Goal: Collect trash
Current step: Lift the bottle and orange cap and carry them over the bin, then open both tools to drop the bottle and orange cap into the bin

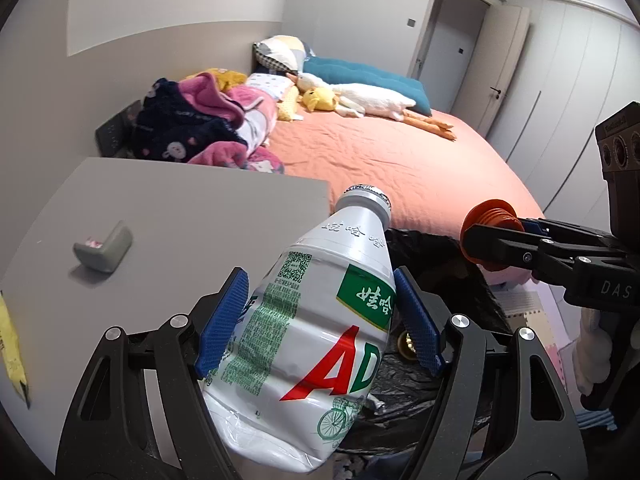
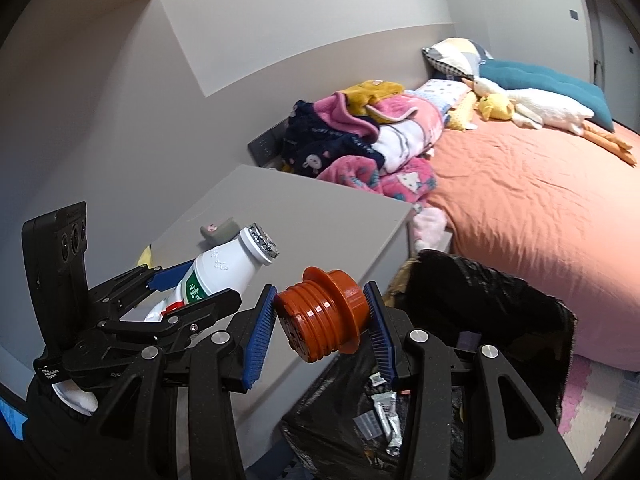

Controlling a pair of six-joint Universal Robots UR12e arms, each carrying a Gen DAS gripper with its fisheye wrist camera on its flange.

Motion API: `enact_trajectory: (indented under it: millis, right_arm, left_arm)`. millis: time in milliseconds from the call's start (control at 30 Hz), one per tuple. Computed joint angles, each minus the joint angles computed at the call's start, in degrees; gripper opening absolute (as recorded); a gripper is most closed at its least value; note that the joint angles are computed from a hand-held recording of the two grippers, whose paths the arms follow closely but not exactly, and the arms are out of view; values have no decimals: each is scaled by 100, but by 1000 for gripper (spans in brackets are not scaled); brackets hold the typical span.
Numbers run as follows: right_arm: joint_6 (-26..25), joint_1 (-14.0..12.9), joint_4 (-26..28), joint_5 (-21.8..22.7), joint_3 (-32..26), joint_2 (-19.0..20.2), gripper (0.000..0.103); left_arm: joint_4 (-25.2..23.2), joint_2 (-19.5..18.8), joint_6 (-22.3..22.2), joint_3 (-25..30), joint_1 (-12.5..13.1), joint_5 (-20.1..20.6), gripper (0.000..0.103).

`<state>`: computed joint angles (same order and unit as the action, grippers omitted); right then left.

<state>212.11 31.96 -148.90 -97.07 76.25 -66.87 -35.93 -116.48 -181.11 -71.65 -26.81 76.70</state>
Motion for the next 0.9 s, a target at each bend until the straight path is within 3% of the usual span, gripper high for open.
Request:
enact_trajectory:
  millis: [567, 833, 900]
  right_arm:
    - [362, -201, -296, -398, 835, -590, 46]
    - [557, -323, -428, -457, 1141, -818, 46]
    - [678, -352, -482, -472, 1213, -874, 49]
  left_arm:
    - [-297, -391, 185, 590, -330, -307, 72]
    - [-652, -566, 396, 887, -456, -479, 73]
    - [-890, -618, 489, 1003, -490, -485, 93]
